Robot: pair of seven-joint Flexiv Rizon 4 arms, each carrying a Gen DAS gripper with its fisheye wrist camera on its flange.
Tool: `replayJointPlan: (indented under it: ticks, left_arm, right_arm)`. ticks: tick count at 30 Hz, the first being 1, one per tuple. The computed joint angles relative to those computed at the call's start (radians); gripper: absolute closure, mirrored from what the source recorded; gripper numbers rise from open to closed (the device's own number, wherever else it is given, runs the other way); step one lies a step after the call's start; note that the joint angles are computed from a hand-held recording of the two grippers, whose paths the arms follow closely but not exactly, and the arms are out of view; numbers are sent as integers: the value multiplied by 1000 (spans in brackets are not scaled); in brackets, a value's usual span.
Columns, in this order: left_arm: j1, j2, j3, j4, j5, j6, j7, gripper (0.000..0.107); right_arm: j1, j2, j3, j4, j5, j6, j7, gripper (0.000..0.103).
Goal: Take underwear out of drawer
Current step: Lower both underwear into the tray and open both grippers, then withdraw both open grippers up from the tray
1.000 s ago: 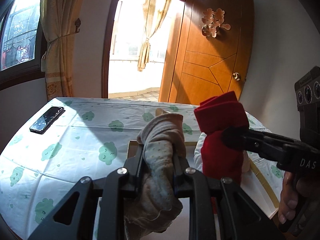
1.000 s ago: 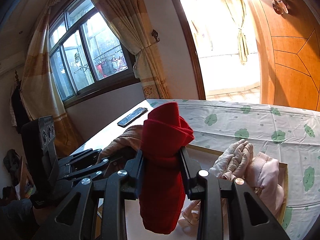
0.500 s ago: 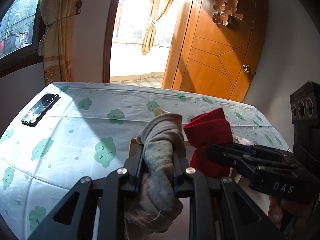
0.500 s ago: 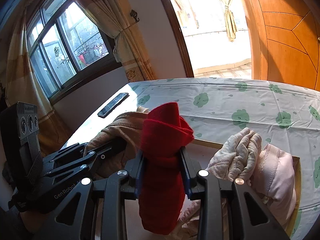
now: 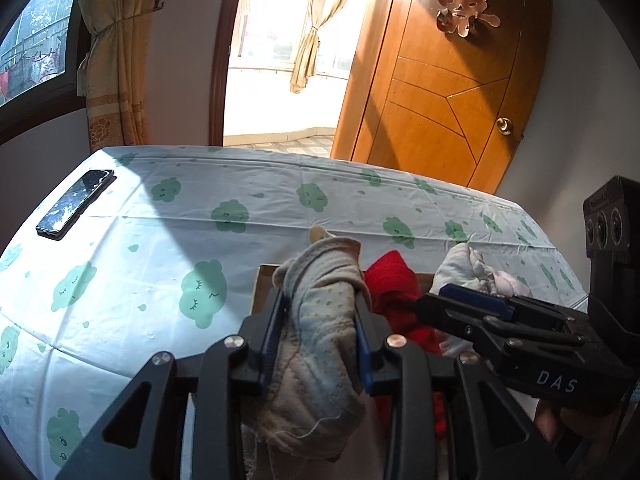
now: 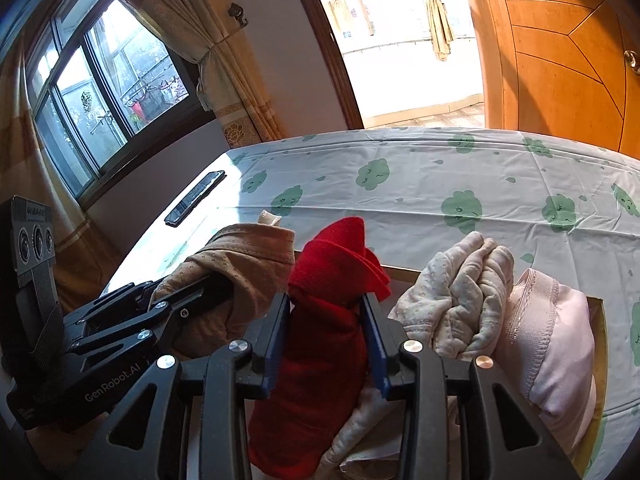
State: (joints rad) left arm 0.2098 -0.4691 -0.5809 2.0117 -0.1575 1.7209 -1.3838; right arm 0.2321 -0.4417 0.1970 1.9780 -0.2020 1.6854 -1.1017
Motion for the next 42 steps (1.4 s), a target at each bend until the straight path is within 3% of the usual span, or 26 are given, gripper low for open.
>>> replayJointPlan:
  ticks: [3, 5, 11, 14, 18, 23, 31, 38, 42]
  left_arm:
    - [5, 6, -4, 15, 10, 30, -14, 64]
    - [33, 6, -34, 28, 27, 46, -27, 63]
    - [82, 27, -60, 78, 116, 113, -84, 62]
    - [158, 36, -119, 117, 185, 144, -123, 60]
    - [206, 59, -140, 161, 270, 190, -173, 58]
    - [275, 72, -201, 191, 356, 197, -243, 56]
    - [359, 107, -293, 254, 453, 243, -311, 56]
    - [417, 166, -343, 326, 561, 306, -387, 49]
    - [453, 194, -369, 368, 619, 333, -432, 49]
  right_arm:
    - [11, 16, -16, 26, 5, 33, -1, 53]
    - [8, 26, -12, 43, 11, 59, 2, 48]
    - [23, 76, -17, 115, 10, 116, 4, 45]
    - [-38, 102, 51, 161, -10, 144, 5, 40]
    - [-92, 148, 101, 243, -51, 210, 16, 39]
    - [-18, 206, 28, 340, -31, 288, 6, 38]
    - [-32, 249, 29, 445, -94, 388, 55, 37]
    - [20, 309, 13, 549, -40, 476, 3, 37]
    - [69, 336, 16, 598, 59, 521, -64, 34]
